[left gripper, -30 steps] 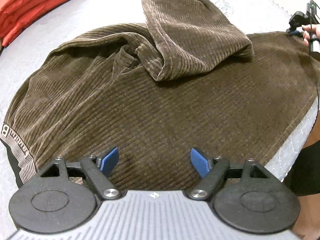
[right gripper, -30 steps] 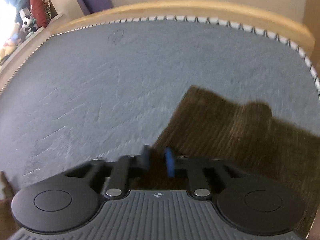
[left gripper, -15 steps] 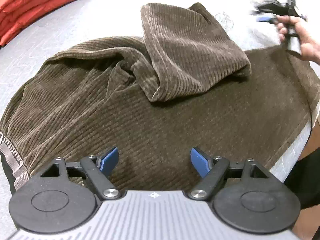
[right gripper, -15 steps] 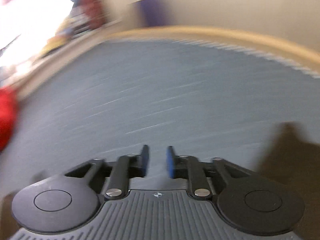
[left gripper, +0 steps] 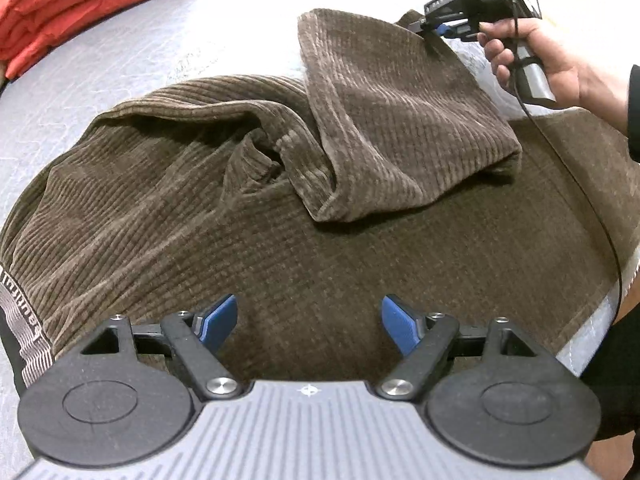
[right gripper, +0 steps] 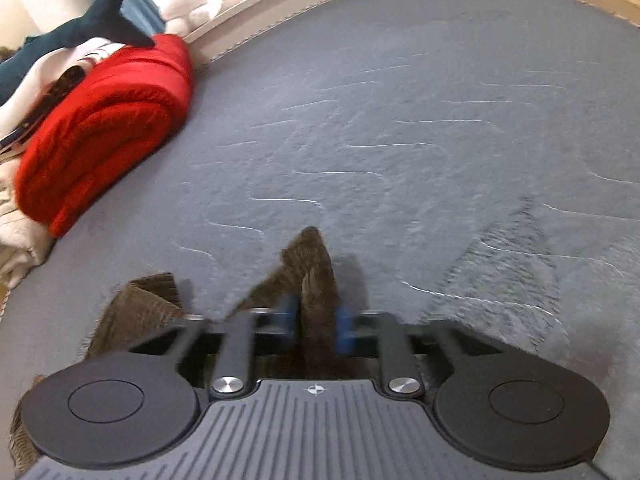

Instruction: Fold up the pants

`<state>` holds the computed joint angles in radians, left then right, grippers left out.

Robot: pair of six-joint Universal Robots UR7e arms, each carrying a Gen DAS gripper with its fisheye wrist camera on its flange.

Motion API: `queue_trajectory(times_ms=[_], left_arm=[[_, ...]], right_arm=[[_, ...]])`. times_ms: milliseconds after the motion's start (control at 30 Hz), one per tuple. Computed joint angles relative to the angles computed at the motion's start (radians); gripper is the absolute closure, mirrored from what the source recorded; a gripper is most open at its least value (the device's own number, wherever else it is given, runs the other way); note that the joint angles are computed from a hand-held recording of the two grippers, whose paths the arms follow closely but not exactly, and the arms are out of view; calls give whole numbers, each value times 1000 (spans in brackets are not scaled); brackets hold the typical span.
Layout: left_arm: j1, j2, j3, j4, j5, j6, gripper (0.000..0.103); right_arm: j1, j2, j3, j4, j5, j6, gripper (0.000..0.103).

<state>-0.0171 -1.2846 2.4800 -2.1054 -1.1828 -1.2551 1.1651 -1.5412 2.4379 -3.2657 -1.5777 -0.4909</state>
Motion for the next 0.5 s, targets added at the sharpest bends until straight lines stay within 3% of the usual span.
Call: queue_trajectory(times_ms=[67, 100, 167, 200, 267, 333, 400, 467, 500], left_arm=[[12, -8, 8, -14, 17, 3, 19], [18, -12, 12, -21, 27, 4, 19], [27, -15, 16, -35, 53, 3, 19], [34, -14, 18, -49, 69, 8, 19], [58, -1, 20, -105, 106, 56, 19], [86, 20, 23, -182, 153, 129, 19], [123, 52, 28, -281, 199, 197, 19], [162, 88, 34, -378, 228, 244, 19], [177, 106, 37, -415, 241, 262, 19]], right_arm=[[35, 17, -5, -21, -15, -22, 91], [30, 1, -5, -6, 25, -35, 92], [-35, -67, 13, -13, 206, -2, 93], [-78, -82, 26, -77, 303, 69, 93], [-139, -107, 40, -286, 374, 278, 93], [-198, -153, 50, -496, 276, 459, 93], [-240, -169, 47, -598, 67, 614, 93], [-286, -173, 38, -533, -17, 657, 92], [-326, -187, 36, -438, 4, 636, 92]])
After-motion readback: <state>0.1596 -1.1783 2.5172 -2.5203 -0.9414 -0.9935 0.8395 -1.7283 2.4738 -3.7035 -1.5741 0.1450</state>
